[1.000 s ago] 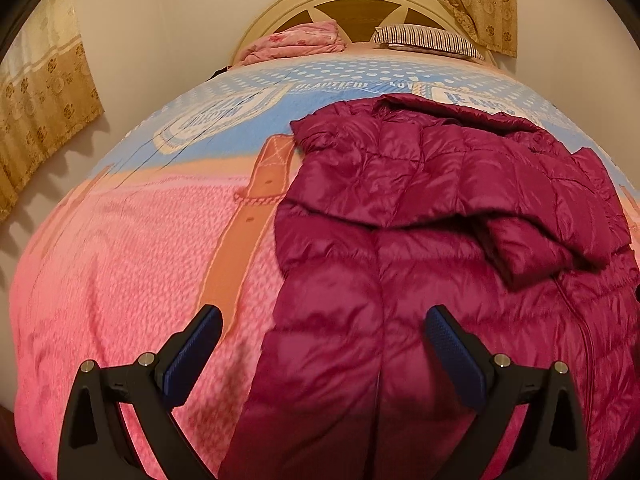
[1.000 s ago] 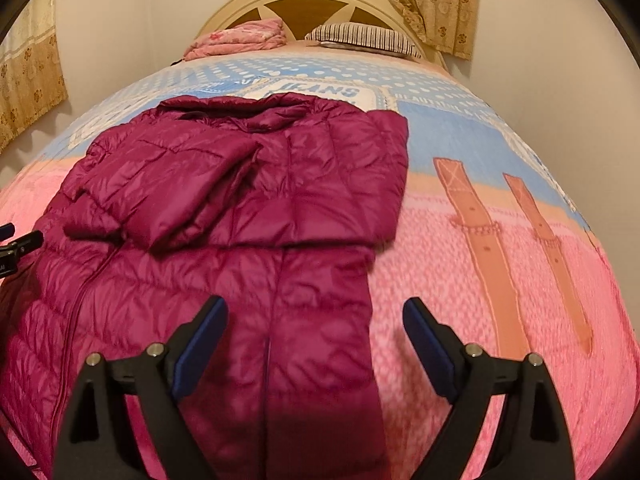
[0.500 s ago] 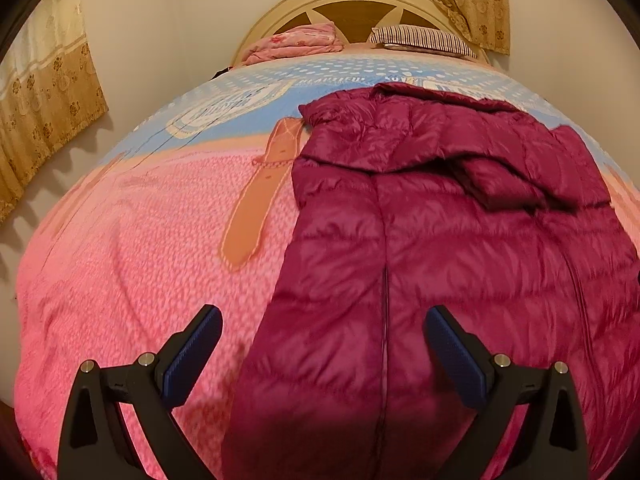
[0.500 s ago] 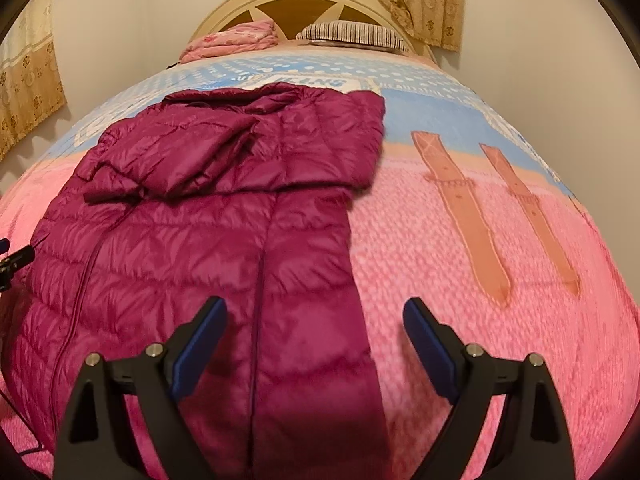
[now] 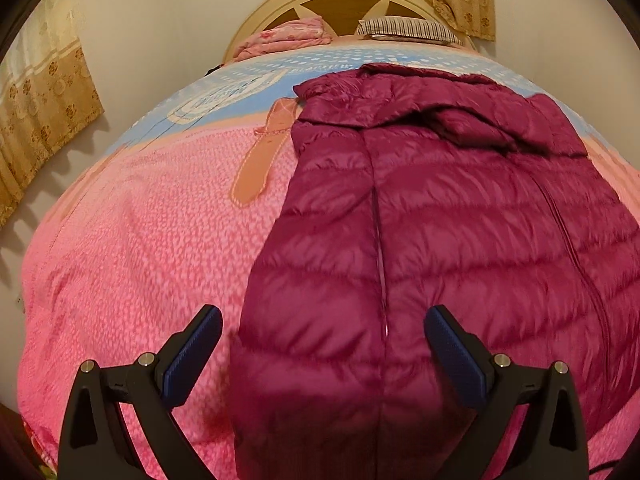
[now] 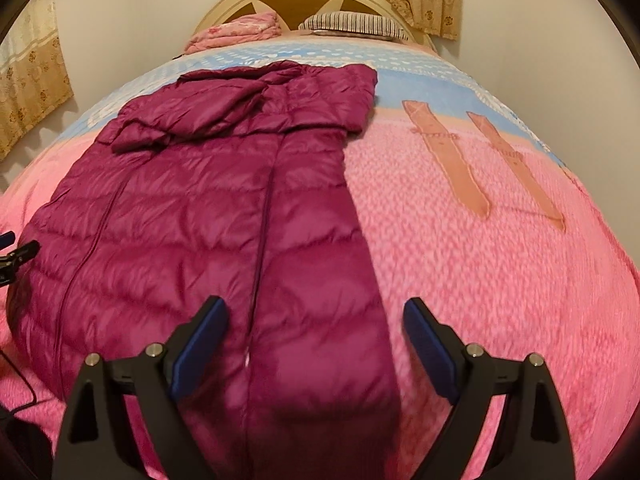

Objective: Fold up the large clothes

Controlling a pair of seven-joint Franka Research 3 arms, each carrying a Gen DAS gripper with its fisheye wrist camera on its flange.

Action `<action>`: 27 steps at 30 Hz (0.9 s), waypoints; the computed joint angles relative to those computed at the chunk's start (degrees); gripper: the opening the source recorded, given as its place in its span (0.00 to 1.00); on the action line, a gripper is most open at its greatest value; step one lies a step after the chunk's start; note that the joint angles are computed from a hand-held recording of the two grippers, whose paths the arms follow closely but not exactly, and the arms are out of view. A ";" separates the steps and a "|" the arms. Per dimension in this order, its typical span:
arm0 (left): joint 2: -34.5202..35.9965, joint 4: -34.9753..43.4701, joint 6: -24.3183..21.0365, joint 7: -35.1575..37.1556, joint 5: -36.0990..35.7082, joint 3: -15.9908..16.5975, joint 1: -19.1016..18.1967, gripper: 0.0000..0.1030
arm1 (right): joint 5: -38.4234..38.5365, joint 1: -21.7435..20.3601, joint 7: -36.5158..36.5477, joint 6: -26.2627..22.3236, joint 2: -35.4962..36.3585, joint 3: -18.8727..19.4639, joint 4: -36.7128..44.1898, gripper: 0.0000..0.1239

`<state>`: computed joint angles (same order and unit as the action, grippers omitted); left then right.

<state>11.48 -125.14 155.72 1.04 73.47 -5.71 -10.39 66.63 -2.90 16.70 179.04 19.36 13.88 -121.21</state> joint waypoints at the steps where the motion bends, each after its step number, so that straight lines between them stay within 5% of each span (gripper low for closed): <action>1: -0.35 -0.62 0.15 -0.37 0.34 -0.01 -0.06 0.99 | 1.61 -0.87 -1.59 0.15 -0.35 0.93 -0.48 0.74; 9: -1.40 -2.63 0.82 -3.03 2.17 -0.30 0.19 0.99 | 10.54 0.31 -9.68 -1.14 -2.71 -0.95 -3.05 0.72; 19: -2.09 -4.31 3.75 -4.08 3.46 -0.84 0.51 0.98 | 17.63 4.77 -14.92 -6.92 -4.98 -6.82 -4.69 0.48; 21: -2.22 -4.40 4.40 -4.00 3.70 -0.85 0.60 0.94 | 17.97 5.51 -15.09 -8.07 -5.30 -7.84 -4.89 0.43; 27: -2.68 -5.08 7.58 -2.89 3.52 -0.78 0.95 0.51 | 17.94 5.91 -14.86 -13.43 -6.81 -9.94 -6.11 0.18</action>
